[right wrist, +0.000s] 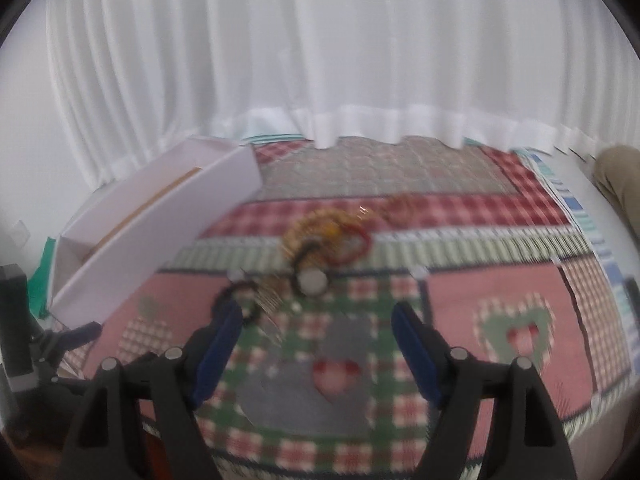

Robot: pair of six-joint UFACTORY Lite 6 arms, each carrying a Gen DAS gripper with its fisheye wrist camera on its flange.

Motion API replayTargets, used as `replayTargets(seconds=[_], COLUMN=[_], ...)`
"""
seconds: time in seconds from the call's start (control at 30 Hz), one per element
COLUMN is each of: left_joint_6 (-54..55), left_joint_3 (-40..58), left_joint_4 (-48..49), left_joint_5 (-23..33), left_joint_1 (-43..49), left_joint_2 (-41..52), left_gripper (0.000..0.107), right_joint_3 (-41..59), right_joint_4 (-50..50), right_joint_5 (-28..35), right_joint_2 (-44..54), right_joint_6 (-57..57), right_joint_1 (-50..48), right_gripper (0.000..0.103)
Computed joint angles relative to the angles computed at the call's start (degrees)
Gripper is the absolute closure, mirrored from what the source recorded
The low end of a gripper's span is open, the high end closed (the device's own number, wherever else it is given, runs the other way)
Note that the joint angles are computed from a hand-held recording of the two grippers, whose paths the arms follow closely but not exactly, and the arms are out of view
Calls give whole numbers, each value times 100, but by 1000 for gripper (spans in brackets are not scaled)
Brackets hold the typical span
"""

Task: Organize jewelry
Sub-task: 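Move both tools back above the remaining jewelry pile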

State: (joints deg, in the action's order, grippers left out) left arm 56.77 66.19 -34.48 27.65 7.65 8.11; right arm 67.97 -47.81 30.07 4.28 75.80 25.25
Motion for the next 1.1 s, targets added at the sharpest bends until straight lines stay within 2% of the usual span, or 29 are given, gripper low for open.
replayTargets(seconds=[0.17,0.33,0.4,0.47,0.63,0.87,1.1], left_joint_6=[594,771,845,853,796,882,747], left_joint_3=[-465,-402,-395,-340,-211,-116,73], left_joint_4=[-510,-711,-747,-745,-710,-807,-703], left_joint_5=[166,412,420,428,483,514,479], left_joint_1=[131,266,327,356,361,293,293], left_joint_2=[-424,-491,-463,-345,-13,249,497], left_gripper=[7,7,7,7,7,7,7], right_joint_3=[-1335,-1842,-1961,-2067,-2201,-1970,-1700], right_joint_4=[-538,-68,99,389,1056,778,942], right_joint_5=[-7,-8,-73,-311,-877,-670,-835], right_joint_2=[-1019,-1731,-1890,-1900,-1553,-1108,-681], right_joint_6=[904,598,464,233,-224,-147,-440], right_joint_1=[174,48,-59,-277,-645,-412,-265], right_gripper=[24,24,20,17,17,17,17])
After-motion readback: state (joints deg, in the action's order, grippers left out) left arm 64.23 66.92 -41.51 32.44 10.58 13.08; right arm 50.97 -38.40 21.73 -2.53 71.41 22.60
